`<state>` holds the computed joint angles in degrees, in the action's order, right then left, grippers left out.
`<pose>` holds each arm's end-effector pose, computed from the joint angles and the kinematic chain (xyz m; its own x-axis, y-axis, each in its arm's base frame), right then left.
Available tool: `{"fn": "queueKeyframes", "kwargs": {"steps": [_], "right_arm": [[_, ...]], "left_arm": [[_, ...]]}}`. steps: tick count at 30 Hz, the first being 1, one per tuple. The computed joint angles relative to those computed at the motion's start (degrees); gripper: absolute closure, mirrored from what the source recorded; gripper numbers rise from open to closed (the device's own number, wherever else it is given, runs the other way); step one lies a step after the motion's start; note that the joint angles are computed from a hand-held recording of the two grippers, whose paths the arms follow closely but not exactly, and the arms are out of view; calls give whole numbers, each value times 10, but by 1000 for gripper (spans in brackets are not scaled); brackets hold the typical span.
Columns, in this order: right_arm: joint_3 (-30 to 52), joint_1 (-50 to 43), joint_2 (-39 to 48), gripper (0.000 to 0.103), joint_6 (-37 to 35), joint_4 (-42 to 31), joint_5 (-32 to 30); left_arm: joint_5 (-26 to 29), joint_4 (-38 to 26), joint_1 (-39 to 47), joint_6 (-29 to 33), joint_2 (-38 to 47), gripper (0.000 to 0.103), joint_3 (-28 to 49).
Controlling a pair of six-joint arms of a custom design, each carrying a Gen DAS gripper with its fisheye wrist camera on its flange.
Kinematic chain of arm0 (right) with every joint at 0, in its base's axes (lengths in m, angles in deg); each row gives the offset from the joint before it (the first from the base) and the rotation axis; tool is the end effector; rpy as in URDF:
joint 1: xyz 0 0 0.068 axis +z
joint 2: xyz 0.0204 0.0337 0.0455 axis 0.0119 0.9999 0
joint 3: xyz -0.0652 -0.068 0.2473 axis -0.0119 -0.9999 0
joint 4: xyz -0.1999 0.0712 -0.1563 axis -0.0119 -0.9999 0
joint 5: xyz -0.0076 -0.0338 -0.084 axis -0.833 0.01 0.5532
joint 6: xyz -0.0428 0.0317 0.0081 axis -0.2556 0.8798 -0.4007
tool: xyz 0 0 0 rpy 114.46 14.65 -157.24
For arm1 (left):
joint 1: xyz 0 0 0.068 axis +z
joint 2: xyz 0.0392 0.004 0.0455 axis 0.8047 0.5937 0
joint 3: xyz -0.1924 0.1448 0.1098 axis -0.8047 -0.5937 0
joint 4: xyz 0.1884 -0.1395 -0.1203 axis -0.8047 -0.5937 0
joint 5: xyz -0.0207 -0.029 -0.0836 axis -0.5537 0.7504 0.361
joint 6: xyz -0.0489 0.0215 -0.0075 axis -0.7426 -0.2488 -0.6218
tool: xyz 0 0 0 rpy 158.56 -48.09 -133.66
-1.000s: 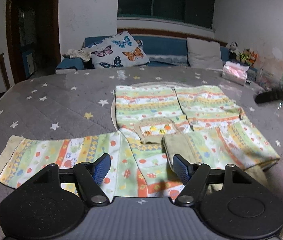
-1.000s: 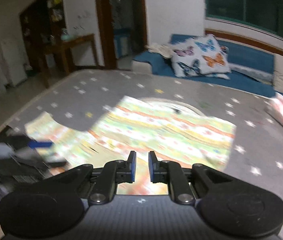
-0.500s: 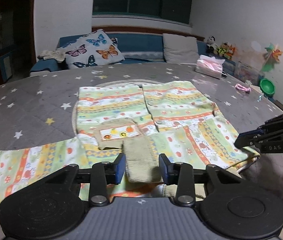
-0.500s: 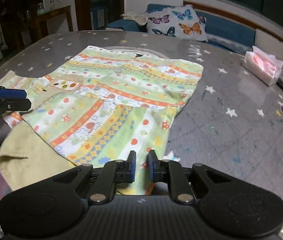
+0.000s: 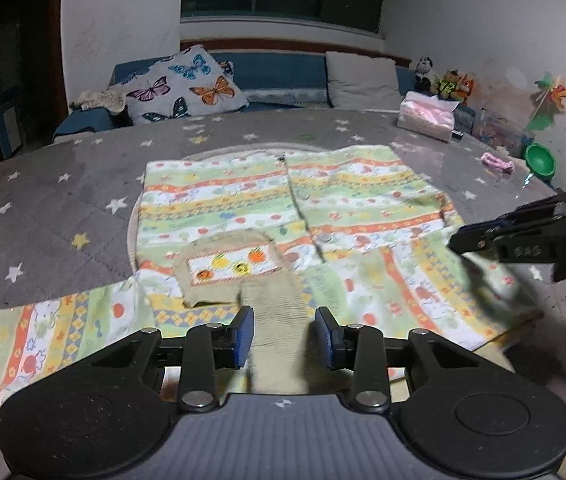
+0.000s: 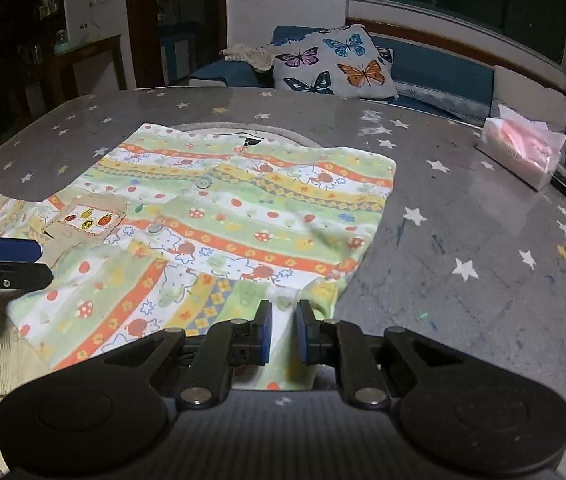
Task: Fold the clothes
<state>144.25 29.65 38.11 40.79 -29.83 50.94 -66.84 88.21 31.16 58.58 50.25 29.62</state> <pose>0.3485 0.2003 0.1184 -0.5029 -0.5193 -0.6909 -0.7070 0.7071 -0.0168 0.1913 -0.0667 0.0953 -0.6458 -0.1198 -0.7540 -0.1039 0.9922 -0.0686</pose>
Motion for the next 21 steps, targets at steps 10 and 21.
{"fn": "queueKeyframes", "kwargs": {"steps": [10, 21], "right_arm": [[-26, 36, -34, 90, -17, -13, -19], [-16, 126, -17, 83, -18, -4, -48]], "left_arm": [[-11, 1, -5, -1, -15, 64, -13], [-37, -180, 66, -34, -276, 58, -74]]}}
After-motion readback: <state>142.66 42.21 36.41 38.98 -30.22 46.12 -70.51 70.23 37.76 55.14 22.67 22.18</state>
